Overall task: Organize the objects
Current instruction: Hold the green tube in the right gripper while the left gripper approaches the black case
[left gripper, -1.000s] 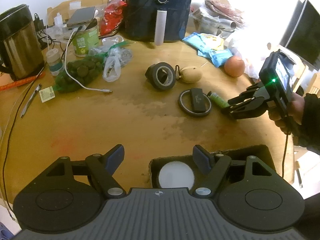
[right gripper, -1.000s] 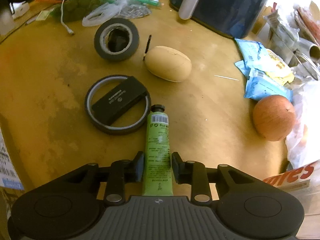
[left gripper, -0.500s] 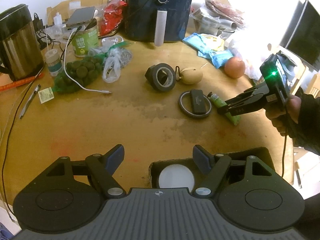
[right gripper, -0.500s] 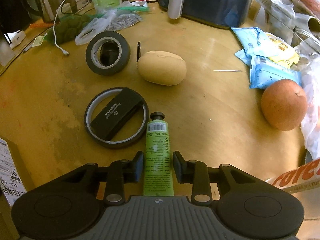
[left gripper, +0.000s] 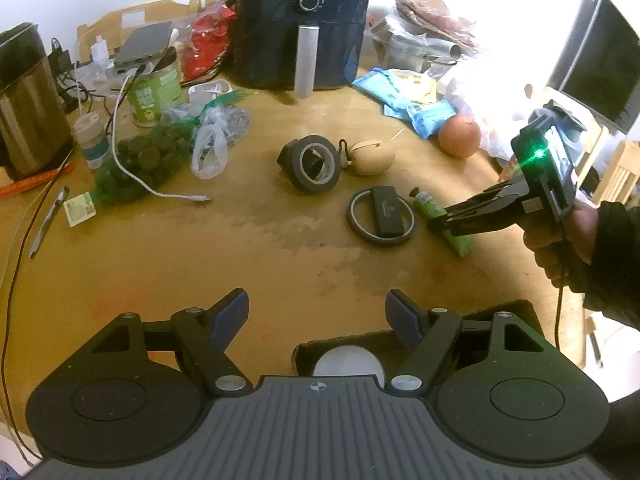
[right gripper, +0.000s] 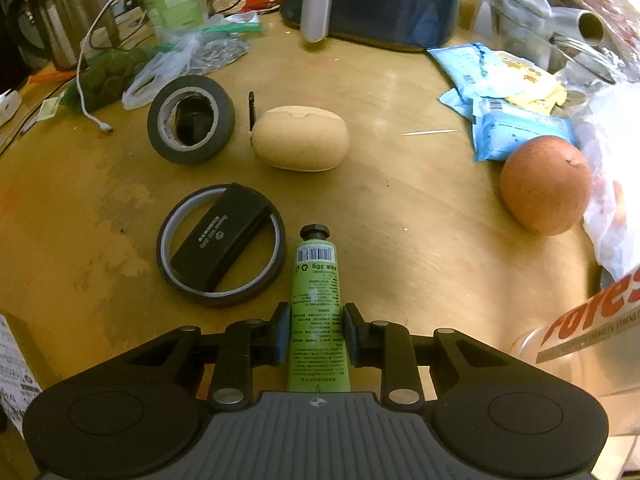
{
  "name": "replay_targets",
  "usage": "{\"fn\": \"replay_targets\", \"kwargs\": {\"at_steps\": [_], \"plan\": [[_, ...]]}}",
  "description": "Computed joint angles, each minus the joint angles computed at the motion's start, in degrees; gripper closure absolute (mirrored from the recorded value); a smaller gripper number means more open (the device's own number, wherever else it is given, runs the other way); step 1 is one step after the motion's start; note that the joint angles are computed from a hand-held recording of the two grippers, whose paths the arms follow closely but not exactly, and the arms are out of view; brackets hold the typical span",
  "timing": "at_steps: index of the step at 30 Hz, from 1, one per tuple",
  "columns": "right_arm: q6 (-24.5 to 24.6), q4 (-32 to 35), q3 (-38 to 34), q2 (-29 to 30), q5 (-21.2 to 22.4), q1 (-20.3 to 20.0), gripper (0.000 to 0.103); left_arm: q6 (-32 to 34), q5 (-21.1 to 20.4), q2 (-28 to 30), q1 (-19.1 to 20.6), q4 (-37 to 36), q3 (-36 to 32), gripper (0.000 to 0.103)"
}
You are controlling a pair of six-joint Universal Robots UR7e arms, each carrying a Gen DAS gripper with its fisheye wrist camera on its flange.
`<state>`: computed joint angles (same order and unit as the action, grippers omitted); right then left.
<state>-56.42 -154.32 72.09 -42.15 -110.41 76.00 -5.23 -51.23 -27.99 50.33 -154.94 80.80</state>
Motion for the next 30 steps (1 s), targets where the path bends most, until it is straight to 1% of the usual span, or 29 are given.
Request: {"fn": "replay_targets", "kwargs": {"at_steps": [14,30], "plan": [[6.14,-1.08,3.94,-4.35,2.43,-0.34,0.073,5.46,-2.46,1.87,0.63,0.16,-3.61,0.028],[10.73,-6.64,11.80,-10.11,3.87,-0.80,0.073,11.87,-6.33,5.53,1.63,2.38,-9.94,0.028]]}}
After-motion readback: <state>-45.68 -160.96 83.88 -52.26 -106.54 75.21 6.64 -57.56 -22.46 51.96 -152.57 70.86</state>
